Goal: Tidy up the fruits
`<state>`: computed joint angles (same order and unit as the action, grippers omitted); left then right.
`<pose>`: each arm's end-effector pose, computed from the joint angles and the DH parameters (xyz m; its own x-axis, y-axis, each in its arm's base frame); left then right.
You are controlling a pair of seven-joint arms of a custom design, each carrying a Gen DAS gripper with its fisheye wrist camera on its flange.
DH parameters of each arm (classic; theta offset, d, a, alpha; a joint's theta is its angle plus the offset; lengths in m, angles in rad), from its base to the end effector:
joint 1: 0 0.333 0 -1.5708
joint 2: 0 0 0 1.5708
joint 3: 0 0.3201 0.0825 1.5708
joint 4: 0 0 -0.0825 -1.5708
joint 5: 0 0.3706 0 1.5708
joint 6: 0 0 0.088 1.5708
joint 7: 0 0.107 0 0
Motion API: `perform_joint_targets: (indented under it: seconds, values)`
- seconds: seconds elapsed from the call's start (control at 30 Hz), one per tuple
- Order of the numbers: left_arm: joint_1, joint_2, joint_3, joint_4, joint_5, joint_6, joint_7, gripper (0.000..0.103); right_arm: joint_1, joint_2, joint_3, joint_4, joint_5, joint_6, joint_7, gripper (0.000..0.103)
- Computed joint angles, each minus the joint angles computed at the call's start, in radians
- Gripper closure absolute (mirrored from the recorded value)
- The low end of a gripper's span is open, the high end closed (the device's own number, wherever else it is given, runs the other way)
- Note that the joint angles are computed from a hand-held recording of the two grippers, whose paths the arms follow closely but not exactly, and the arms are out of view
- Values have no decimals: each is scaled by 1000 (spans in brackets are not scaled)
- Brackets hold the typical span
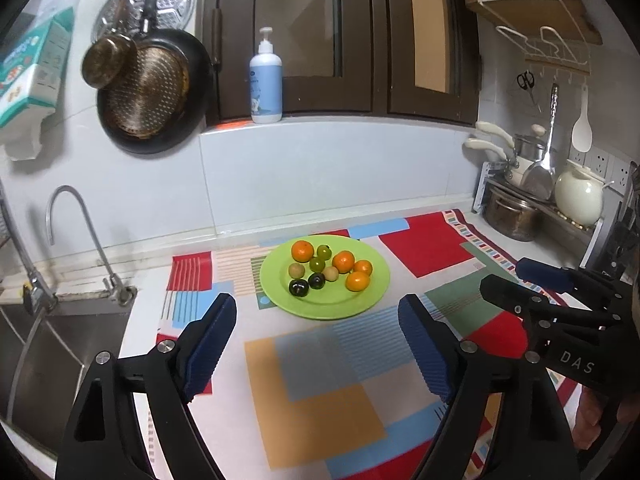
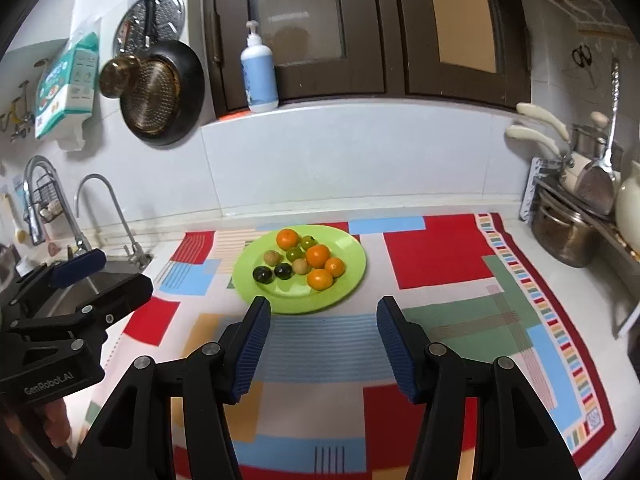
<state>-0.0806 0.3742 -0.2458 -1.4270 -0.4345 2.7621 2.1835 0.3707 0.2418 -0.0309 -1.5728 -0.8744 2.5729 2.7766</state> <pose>0.6870 -0.1756 0.6081 -0.5234 -0.8521 -0.0039 -0.4369 0.2723 -0.8573 0.6288 0.2384 0.5917 -0.2342 -0.9674 -0.0967 -0.5037 0.2058 -0.8390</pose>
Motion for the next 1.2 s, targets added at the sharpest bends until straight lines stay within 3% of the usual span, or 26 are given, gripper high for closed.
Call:
perform_joint_targets:
  seconds: [0.23,0.3,0.53,1.2]
  values:
    - [16,-165,-7,-212,-89,79,22,16,11,-118,30,-122,-91,-8,62,47]
    - [16,-208,-6,-265,-123,100,44,16,8,-153,48,-158,-118,-18,84,41]
    - [-13,-341,23,-419,-240,155,135,13,-12,-253,113,-262,-174,-48,150,39]
    - [-121,-516,118,-600,-372,190,255,10,-44,-400,214,-407,-198,-89,213,39]
